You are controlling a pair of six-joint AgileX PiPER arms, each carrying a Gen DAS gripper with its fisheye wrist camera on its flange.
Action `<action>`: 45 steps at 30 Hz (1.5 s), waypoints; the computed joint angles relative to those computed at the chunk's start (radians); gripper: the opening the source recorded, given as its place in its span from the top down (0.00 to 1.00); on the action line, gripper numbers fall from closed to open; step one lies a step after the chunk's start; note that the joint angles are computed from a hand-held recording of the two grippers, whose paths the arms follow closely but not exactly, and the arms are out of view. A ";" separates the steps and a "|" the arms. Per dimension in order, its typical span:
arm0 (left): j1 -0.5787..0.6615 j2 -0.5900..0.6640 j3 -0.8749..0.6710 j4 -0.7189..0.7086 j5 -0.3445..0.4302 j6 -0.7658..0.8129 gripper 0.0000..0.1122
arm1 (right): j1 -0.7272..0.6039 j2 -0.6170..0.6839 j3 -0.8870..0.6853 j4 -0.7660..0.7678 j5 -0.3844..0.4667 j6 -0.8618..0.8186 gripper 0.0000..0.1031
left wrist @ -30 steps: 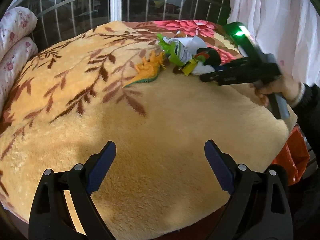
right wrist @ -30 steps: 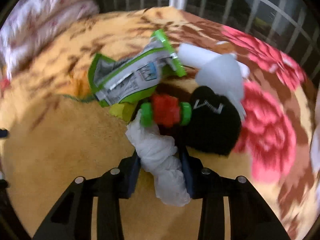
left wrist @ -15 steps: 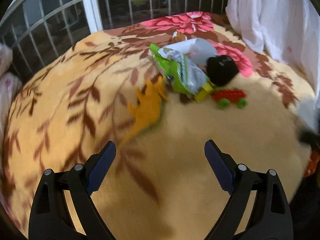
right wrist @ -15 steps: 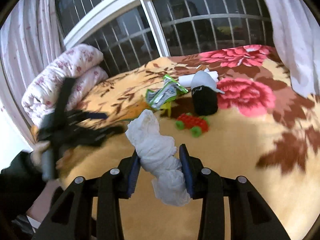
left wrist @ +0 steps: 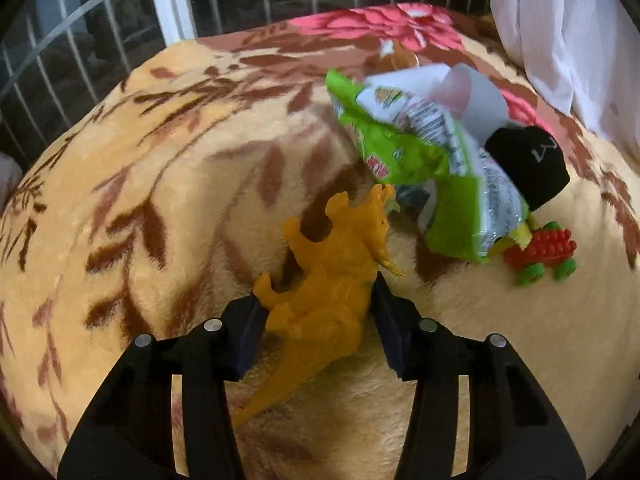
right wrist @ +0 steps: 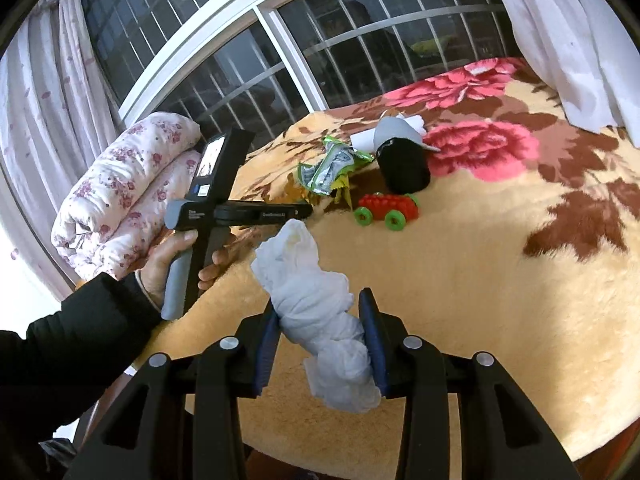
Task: Collect trash
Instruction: 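Grasp the orange toy dinosaur with the left gripper while the right gripper grasps white tissue, then lower both tools over the orange bin and release the dinosaur and tissue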
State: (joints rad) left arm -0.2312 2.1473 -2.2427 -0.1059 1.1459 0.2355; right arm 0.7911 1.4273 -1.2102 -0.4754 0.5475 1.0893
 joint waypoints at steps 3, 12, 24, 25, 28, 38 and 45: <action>-0.013 -0.080 0.117 0.039 -0.082 -0.028 0.57 | 0.014 0.004 -0.001 -0.015 0.007 0.018 0.63; 0.019 -0.431 0.487 0.015 -0.171 -0.082 0.57 | 0.119 0.001 -0.046 -0.095 0.083 0.093 0.63; -0.023 -0.944 0.974 0.096 -0.217 -0.188 0.57 | 0.388 -0.003 -0.091 -0.270 0.286 0.258 0.62; -0.030 -0.990 1.011 0.088 -0.203 -0.193 0.57 | 0.423 -0.001 -0.096 -0.286 0.320 0.273 0.62; -0.064 -1.102 1.107 0.092 -0.180 -0.212 0.57 | 0.493 0.003 -0.103 -0.301 0.378 0.289 0.62; -0.217 -1.383 1.402 0.119 -0.102 -0.279 0.57 | 0.660 0.029 -0.063 -0.254 0.482 0.340 0.62; -0.265 -1.383 1.569 0.095 -0.141 -0.221 0.57 | 0.648 0.056 0.000 -0.137 0.432 0.322 0.62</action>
